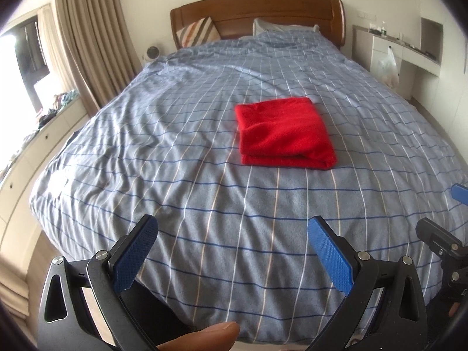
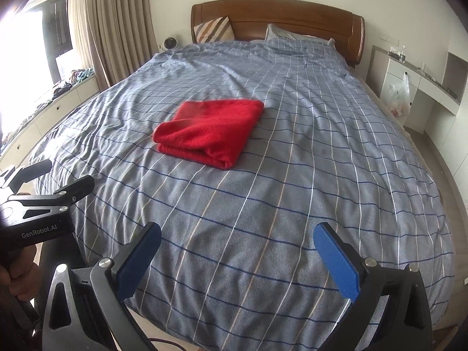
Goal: Fold small clothes
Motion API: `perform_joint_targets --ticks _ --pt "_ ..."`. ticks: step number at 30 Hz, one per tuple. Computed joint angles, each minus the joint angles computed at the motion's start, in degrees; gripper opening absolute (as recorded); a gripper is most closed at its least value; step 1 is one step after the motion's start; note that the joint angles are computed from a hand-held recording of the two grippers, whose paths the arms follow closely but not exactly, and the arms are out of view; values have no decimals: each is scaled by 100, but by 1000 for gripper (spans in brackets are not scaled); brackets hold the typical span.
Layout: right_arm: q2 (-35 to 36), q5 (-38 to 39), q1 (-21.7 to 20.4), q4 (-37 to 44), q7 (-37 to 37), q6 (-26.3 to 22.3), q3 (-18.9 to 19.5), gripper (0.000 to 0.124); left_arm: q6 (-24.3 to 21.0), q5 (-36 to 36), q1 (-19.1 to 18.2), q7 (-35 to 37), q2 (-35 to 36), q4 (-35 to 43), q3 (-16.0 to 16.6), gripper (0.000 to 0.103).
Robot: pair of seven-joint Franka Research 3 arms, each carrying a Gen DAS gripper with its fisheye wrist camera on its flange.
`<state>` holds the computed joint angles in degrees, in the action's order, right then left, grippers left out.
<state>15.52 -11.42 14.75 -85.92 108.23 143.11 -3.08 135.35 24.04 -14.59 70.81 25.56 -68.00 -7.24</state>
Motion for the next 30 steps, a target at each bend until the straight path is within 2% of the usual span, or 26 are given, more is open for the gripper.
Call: perform_joint_targets --ticks 5,10,14,20,30 --pt "-64 -216 111 45 97 -286 2 102 131 -412 217 259 -235 -333 -160 103" --pt "-236 -230 140 -103 116 -279 93 102 -20 -670 270 314 -324 -417 -207 103" --pt "-349 -384 173 -191 169 -261 114 102 128 -706 281 321 -461 -551 -212 103" --pt "-491 -360 124 -268 186 -202 161 102 116 -894 340 452 -547 -481 -272 103" --pt "-423 81 45 -62 -77 -568 247 102 242 -214 144 321 -681 -734 -119 103"
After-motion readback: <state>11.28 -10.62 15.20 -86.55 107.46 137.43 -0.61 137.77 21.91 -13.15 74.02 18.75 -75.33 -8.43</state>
